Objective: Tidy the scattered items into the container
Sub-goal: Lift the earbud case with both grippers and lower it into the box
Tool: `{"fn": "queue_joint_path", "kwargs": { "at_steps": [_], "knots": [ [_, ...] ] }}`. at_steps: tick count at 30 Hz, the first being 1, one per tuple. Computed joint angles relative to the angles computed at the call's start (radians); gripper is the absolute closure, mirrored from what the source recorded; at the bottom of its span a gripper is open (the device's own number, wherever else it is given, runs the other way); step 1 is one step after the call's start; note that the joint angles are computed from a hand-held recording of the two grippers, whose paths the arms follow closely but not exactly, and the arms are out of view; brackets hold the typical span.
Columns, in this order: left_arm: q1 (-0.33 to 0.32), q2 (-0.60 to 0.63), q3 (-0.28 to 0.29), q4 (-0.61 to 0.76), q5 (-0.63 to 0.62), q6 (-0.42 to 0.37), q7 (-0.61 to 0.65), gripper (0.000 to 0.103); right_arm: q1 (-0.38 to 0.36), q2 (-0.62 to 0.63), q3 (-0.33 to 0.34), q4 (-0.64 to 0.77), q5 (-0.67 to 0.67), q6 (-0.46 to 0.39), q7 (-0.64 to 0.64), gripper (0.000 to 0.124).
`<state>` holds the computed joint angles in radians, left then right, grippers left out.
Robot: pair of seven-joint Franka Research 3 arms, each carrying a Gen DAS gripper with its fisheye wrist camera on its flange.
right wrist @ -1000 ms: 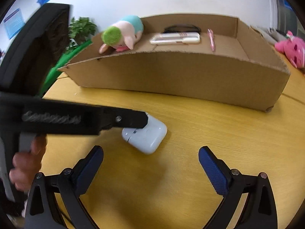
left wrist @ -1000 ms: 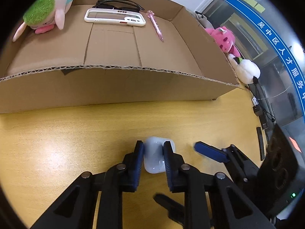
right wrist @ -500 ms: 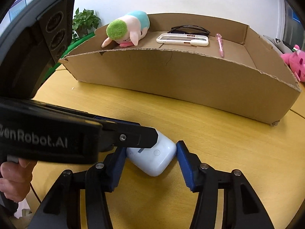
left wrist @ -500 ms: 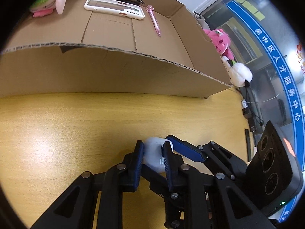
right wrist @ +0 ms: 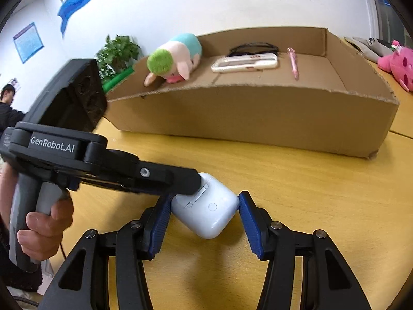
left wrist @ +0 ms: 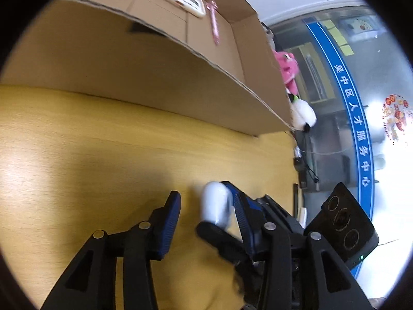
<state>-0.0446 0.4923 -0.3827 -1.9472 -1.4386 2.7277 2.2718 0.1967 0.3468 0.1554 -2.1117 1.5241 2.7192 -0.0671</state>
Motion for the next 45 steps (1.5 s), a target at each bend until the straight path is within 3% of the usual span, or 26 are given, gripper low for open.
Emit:
{"fn": "queue_joint_path", "kwargs": {
  "at_steps": [3, 6, 8, 10, 15, 23, 29, 35, 45],
  "knots": [
    [-0.012, 0.014, 0.004, 0.013, 0.053, -0.006, -0.039, 0.074, 0.008, -0.01, 0.005, -0.01, 0.003, 0.002, -0.046, 0.067],
    [0.005, 0.02, -0.007, 0.008, 0.06, -0.009, -0.046, 0.077, 0.018, -0.006, 0.003, -0.011, -0.016, 0.019, -0.047, 0.067],
    [-0.019, 0.015, 0.006, 0.003, 0.13, 0.026, -0.103, 0.083, 0.019, 0.0, 0.0, -0.008, -0.049, 0.018, -0.02, 0.067],
    [-0.013, 0.013, -0.003, -0.004, 0.171, 0.049, -0.13, 0.083, 0.024, 0.005, 0.002, -0.01, -0.082, 0.039, -0.005, 0.073],
    [0.007, 0.011, -0.036, -0.016, 0.235, 0.084, -0.159, 0.083, 0.014, 0.003, 0.012, -0.015, -0.119, 0.045, 0.018, 0.073],
    [0.044, 0.01, -0.092, -0.035, 0.32, 0.141, -0.22, 0.083, 0.033, 0.018, 0.016, -0.006, -0.311, 0.096, 0.256, 0.074],
    [0.063, 0.005, -0.124, -0.05, 0.376, 0.173, -0.272, 0.083, 0.02, 0.01, 0.044, -0.025, -0.371, 0.141, 0.332, 0.076],
    [0.101, -0.033, -0.177, -0.075, 0.368, 0.23, -0.253, 0.083, -0.013, -0.021, 0.072, -0.028, -0.307, 0.122, 0.277, 0.076],
    [0.12, -0.116, -0.176, -0.062, 0.409, 0.275, -0.227, 0.083, 0.026, -0.061, 0.046, 0.041, -0.278, 0.116, 0.194, 0.076]
  ]
}}
